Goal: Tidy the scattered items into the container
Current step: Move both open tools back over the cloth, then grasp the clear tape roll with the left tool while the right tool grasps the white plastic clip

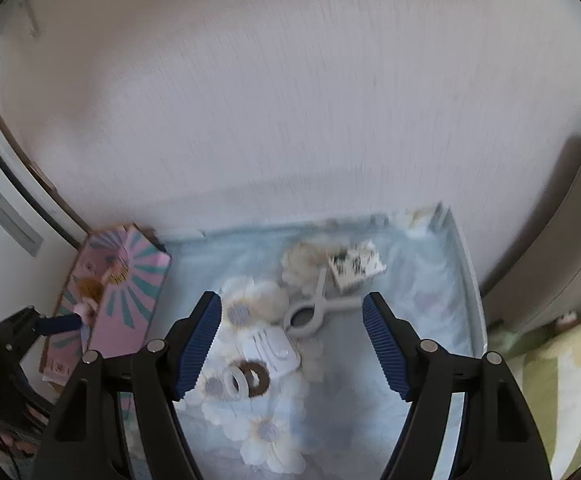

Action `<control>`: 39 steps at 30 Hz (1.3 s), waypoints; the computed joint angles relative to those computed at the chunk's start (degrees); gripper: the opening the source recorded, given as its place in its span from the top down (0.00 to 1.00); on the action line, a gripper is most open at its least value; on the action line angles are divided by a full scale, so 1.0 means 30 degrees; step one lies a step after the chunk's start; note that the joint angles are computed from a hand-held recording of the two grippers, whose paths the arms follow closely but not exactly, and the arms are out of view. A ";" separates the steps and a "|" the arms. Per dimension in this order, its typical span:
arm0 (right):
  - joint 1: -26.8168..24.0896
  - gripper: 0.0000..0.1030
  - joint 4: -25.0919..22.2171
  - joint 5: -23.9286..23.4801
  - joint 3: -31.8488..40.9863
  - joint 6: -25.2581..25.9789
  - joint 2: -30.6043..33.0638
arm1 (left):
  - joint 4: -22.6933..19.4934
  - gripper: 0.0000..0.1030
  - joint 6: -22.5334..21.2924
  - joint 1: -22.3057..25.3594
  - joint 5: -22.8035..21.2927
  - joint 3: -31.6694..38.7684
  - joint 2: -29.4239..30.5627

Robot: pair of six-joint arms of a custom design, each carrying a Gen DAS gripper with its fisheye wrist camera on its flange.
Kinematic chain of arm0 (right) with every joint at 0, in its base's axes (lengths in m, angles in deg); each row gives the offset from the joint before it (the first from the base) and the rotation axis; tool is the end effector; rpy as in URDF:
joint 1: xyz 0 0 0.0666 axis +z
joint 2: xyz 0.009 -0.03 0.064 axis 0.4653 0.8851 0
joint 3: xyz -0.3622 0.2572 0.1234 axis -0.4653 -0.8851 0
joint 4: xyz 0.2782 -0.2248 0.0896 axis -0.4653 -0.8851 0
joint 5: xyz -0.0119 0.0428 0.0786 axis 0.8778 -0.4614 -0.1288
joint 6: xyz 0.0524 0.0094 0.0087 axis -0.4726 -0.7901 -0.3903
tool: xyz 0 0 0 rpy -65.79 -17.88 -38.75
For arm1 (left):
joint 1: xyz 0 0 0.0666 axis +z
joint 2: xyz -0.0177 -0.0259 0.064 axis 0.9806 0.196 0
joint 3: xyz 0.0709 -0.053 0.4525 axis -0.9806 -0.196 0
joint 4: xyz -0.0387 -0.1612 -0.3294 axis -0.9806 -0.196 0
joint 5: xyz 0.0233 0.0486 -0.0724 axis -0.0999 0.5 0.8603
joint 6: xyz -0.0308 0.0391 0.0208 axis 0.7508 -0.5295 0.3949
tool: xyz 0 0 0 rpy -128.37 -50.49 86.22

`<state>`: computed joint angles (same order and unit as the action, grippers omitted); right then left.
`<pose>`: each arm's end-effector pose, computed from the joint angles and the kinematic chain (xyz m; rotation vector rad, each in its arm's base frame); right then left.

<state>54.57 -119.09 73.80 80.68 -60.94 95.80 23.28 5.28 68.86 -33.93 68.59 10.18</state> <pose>0.5545 0.2752 0.4653 0.1954 2.4795 0.3035 0.5586 -0.1007 0.4187 0.4290 2.7172 -0.1404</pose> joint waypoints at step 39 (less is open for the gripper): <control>-0.0955 0.61 -0.4374 -0.2370 0.4245 -0.1727 0.5707 | 0.3272 0.57 -0.1274 -0.1260 0.0613 -0.1782 0.2388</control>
